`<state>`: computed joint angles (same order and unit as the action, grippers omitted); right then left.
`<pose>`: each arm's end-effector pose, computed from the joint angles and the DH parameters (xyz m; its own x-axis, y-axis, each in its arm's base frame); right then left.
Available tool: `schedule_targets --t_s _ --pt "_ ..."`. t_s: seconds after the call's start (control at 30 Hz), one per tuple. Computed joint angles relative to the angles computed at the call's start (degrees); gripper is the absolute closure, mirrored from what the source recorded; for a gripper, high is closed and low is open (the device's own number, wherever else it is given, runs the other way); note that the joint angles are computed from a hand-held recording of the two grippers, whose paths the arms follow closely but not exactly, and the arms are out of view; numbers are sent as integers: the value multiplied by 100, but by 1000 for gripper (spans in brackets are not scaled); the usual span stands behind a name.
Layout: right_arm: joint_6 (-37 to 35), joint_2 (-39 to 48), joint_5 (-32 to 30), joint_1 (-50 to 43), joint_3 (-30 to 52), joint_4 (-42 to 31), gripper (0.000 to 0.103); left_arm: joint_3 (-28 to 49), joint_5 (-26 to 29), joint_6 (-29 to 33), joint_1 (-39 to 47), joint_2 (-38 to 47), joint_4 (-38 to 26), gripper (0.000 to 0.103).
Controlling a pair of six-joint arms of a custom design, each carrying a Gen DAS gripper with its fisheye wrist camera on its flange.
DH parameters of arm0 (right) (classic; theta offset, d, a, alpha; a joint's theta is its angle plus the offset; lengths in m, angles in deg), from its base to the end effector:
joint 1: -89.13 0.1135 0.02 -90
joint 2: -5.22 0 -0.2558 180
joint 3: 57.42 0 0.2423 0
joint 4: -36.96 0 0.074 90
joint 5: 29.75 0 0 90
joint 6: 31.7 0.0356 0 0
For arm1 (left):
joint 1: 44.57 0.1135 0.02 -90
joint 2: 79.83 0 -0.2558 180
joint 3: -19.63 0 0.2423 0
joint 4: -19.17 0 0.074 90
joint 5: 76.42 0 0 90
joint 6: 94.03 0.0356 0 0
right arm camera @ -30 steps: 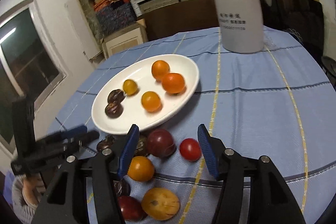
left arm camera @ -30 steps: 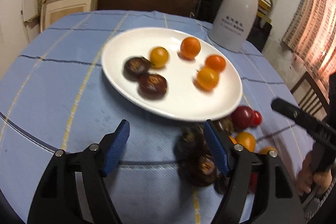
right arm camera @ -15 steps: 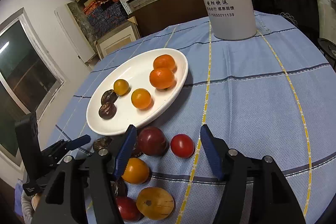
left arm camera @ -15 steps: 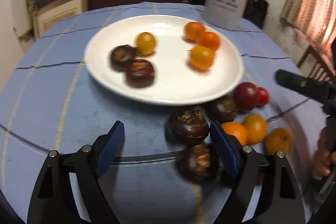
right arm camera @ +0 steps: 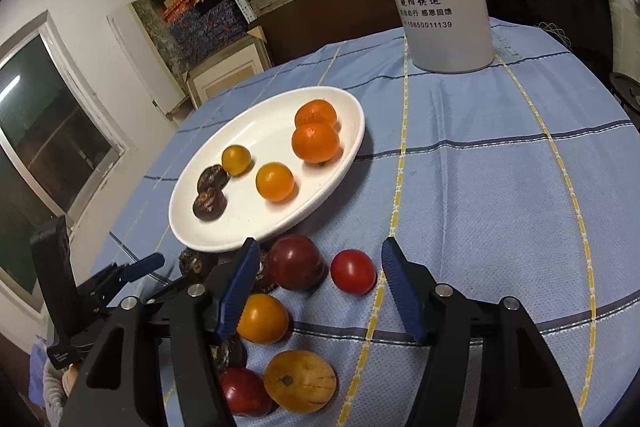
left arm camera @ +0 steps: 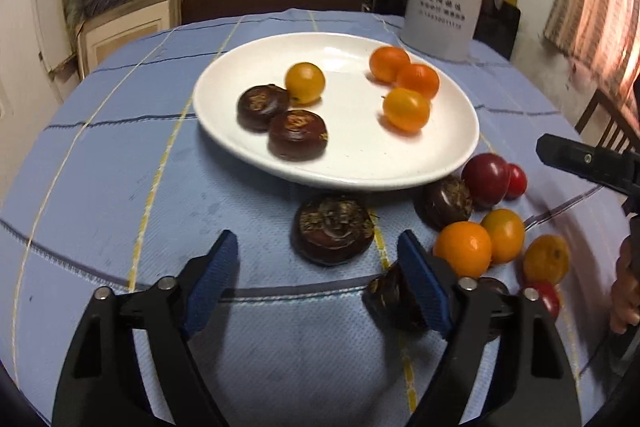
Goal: Organize fruits
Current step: 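Grasp a dark date with the left gripper while the right gripper grasps a red cherry tomato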
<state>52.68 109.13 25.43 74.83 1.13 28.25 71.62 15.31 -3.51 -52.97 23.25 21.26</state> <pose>0.3077 -0.0574 0.1058 -0.7689 0.1130 -0.6293 -0.1982 0.8936 0.4027 0.2986 -0.0452 0.0914 -0.7451 0.1192 -0.6562 0.1724 0.9849 -0.0168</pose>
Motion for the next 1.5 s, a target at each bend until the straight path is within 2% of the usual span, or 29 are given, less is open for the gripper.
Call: schedule_targets --t_s 0.27,0.33,0.43,0.63,0.83,1.1,1.2,1.27,1.5 --pt "-10 83 161 49 17 11 39 388 -22 131 -79 401 -94 41" --pt "-8 102 196 66 34 -9 39 557 144 122 -5 530 -284 51" --pt "-44 138 255 95 50 -33 39 576 236 90 46 544 -272 57" --pt "-121 301 514 183 184 -201 39 313 446 66 152 314 -243 57" --pt "-144 510 567 200 339 -318 56 208 549 -56 284 171 -223 57" --pt "-105 640 692 279 348 -153 61 282 475 -1 205 267 -310 57" --pt "-85 749 743 342 398 -133 67 290 381 17 152 295 -303 57" --pt "-138 716 842 415 346 -40 74 287 369 24 143 302 -293 57" --pt "-149 619 796 363 239 63 75 -1 502 -41 204 50 -33 57"
